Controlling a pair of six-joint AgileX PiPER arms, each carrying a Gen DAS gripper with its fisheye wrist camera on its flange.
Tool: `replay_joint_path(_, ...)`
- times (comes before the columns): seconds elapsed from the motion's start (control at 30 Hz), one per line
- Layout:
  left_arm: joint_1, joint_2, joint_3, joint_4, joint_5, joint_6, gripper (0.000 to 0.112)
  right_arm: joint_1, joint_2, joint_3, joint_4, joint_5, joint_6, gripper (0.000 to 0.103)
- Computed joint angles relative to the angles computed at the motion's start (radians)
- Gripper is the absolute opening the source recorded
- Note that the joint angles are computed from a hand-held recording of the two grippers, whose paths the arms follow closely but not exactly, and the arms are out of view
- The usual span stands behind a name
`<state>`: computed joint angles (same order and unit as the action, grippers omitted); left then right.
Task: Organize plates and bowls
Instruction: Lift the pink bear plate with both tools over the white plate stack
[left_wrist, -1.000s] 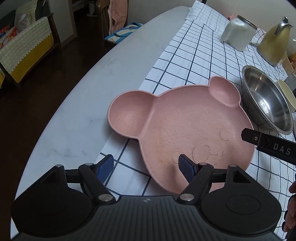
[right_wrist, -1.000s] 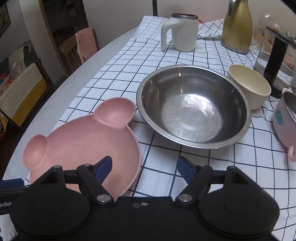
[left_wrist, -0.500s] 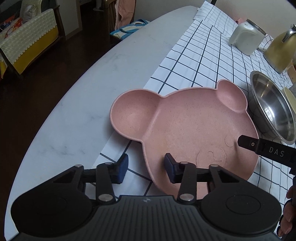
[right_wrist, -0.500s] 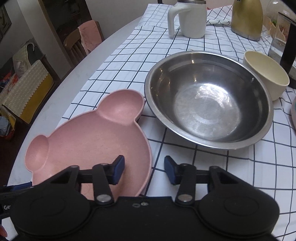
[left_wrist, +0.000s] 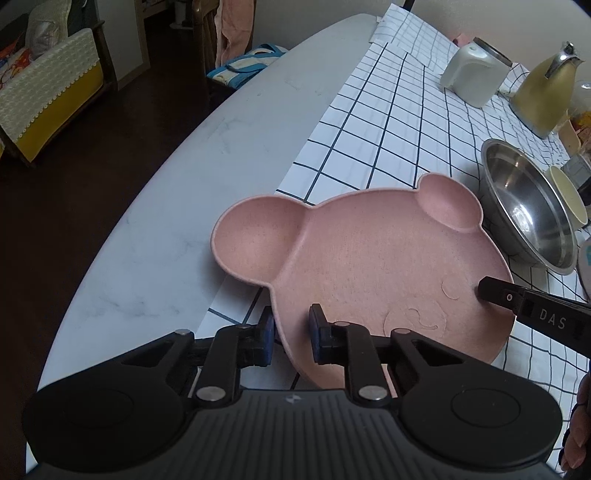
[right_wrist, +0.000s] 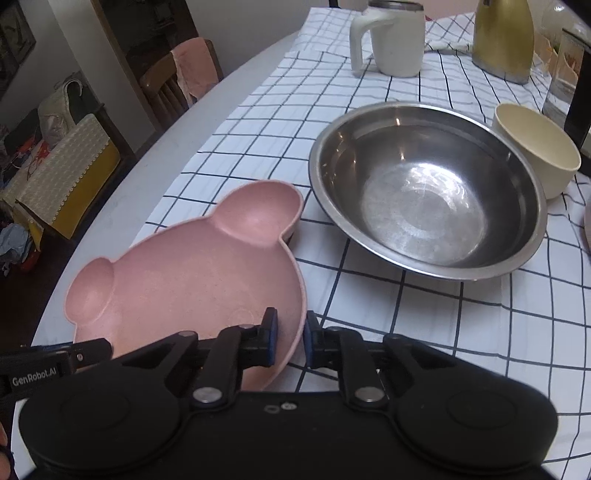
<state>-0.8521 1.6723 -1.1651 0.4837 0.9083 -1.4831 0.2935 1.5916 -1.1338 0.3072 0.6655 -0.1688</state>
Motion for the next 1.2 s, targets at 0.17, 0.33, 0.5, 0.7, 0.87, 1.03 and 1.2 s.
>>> replay_joint_path(0.17, -0.029, -0.058, 0.041, 0.001, -0.002, -0.003, 0.018, 0.010, -0.071, 0.032, -0.026, 0.021, 0.018, 0.012)
replay_joint_path(0.33, -0.082, -0.124, 0.068, 0.000, 0.019, 0.012, 0.018, 0.024, -0.163, 0.078, -0.066, 0.048, 0.082, 0.012)
replay_joint_path(0.5, -0.170, -0.194, 0.079, 0.006, 0.063, 0.005, 0.018, 0.031, -0.288, 0.124, -0.110, 0.110, 0.155, 0.012)
replay_joint_path(0.7, -0.304, -0.253, 0.084, 0.043, 0.119, -0.026, 0.018, 0.042, -0.482, 0.190, -0.161, 0.194, 0.274, 0.013)
replay_joint_path(0.87, -0.405, -0.276, 0.087, 0.057, 0.154, -0.043, 0.017, 0.091, -0.631, 0.251, -0.248, 0.251, 0.425, 0.013)
replay_joint_path(1.03, -0.494, -0.279, 0.092, 0.065, 0.171, -0.058, 0.017, 0.159, -0.768, 0.317, -0.336, 0.316, 0.582, 0.013)
replay_joint_path(1.2, -0.552, -0.259, 0.102, 0.047, 0.156, -0.056, 0.018, 0.223, -0.878, 0.379, -0.394, 0.390, 0.715, 0.013)
